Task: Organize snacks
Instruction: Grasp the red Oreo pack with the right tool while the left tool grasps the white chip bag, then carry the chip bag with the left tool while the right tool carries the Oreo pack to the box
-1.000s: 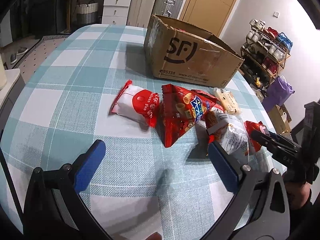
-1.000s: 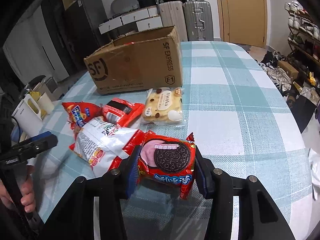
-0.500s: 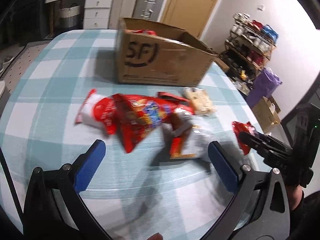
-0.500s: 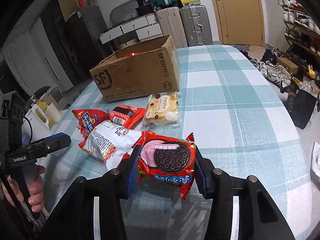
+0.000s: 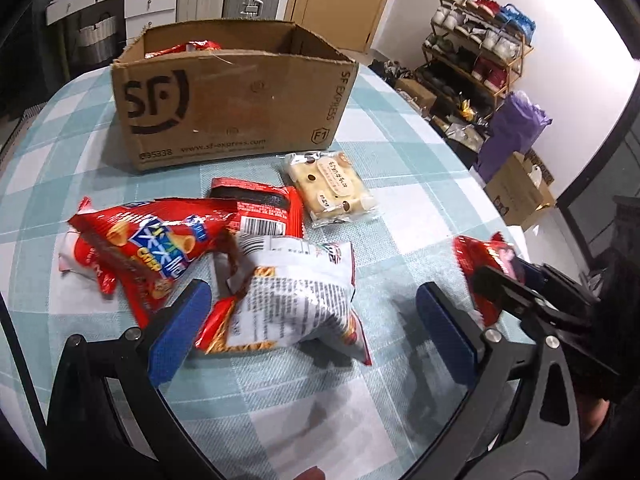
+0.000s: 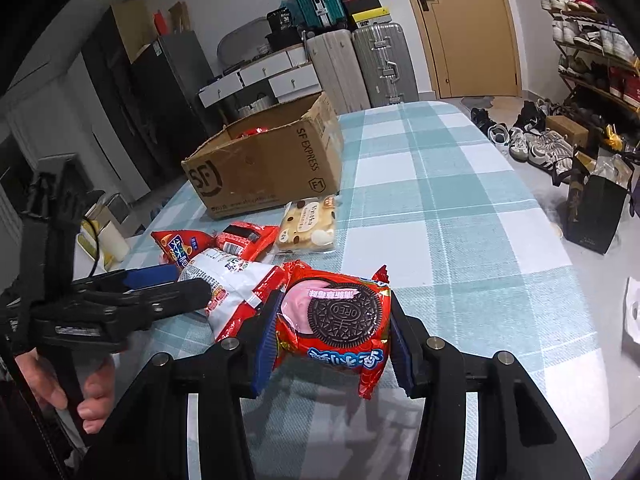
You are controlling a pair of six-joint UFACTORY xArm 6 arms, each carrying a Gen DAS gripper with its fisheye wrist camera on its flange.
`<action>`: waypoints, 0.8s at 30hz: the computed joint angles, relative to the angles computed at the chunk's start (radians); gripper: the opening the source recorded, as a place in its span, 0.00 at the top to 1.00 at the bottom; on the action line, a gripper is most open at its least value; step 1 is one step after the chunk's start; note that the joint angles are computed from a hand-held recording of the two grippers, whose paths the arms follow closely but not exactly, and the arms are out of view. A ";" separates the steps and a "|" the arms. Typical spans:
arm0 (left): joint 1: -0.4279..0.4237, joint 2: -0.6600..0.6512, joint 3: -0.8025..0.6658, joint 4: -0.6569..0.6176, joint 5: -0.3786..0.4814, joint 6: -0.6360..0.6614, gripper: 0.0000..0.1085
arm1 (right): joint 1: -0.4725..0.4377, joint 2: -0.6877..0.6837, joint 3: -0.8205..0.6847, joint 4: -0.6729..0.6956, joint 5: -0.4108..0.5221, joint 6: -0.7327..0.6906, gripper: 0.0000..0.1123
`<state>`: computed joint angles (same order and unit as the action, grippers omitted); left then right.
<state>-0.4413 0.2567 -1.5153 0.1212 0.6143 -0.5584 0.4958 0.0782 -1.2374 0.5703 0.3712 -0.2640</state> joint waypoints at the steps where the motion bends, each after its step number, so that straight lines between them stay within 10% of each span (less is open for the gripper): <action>1: -0.001 0.015 -0.017 0.009 0.010 -0.010 0.06 | -0.002 -0.006 0.007 0.015 -0.002 -0.010 0.57; 8: -0.002 0.104 -0.112 0.054 0.083 -0.035 0.10 | -0.009 -0.025 0.032 0.061 -0.011 -0.054 0.57; 15: 0.005 0.128 -0.111 0.022 0.059 0.019 0.42 | 0.003 -0.040 0.044 0.047 -0.028 -0.066 0.57; 24: 0.011 0.087 -0.053 -0.014 0.011 0.066 0.47 | 0.003 -0.054 0.052 0.018 -0.029 -0.022 0.57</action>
<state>-0.4301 0.3436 -1.5687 0.1068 0.6255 -0.4928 0.4992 0.0245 -1.1855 0.5879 0.3424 -0.2856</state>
